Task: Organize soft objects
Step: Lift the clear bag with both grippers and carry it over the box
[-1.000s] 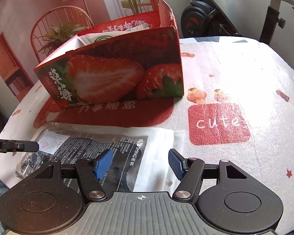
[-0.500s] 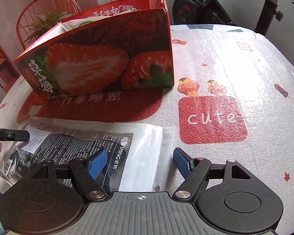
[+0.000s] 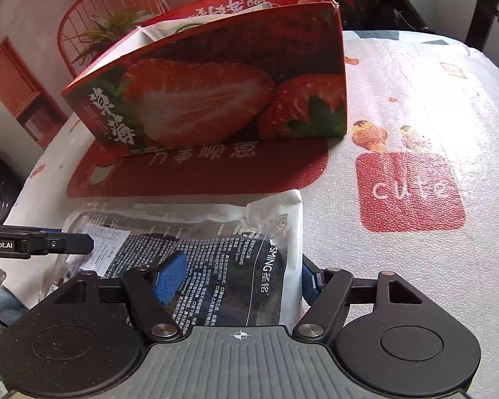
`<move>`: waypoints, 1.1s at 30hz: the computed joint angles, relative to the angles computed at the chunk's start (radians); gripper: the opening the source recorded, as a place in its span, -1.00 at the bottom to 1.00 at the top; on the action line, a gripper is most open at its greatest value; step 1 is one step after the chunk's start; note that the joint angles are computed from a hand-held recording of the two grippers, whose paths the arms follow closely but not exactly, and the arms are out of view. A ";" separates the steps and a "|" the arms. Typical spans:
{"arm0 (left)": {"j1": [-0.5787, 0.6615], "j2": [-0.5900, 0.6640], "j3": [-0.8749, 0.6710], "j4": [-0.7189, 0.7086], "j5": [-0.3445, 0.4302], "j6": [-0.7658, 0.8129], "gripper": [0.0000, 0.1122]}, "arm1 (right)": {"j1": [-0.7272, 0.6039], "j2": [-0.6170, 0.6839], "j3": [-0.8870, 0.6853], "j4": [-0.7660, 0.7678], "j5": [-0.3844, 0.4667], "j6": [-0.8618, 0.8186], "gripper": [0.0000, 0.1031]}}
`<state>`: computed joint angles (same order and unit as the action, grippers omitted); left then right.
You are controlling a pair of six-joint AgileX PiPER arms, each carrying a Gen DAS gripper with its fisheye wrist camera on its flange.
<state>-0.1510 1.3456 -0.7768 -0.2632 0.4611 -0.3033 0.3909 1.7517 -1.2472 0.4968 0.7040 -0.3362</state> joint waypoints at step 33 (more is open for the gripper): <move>0.095 0.366 -0.721 0.433 -0.006 -0.226 -0.17 | 0.003 0.623 -1.267 -0.177 0.037 -0.136 -0.11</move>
<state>-0.0561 1.7113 -1.4980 0.1702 0.4552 -0.5296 0.3936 2.3744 -2.5143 0.3194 0.7405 -0.4723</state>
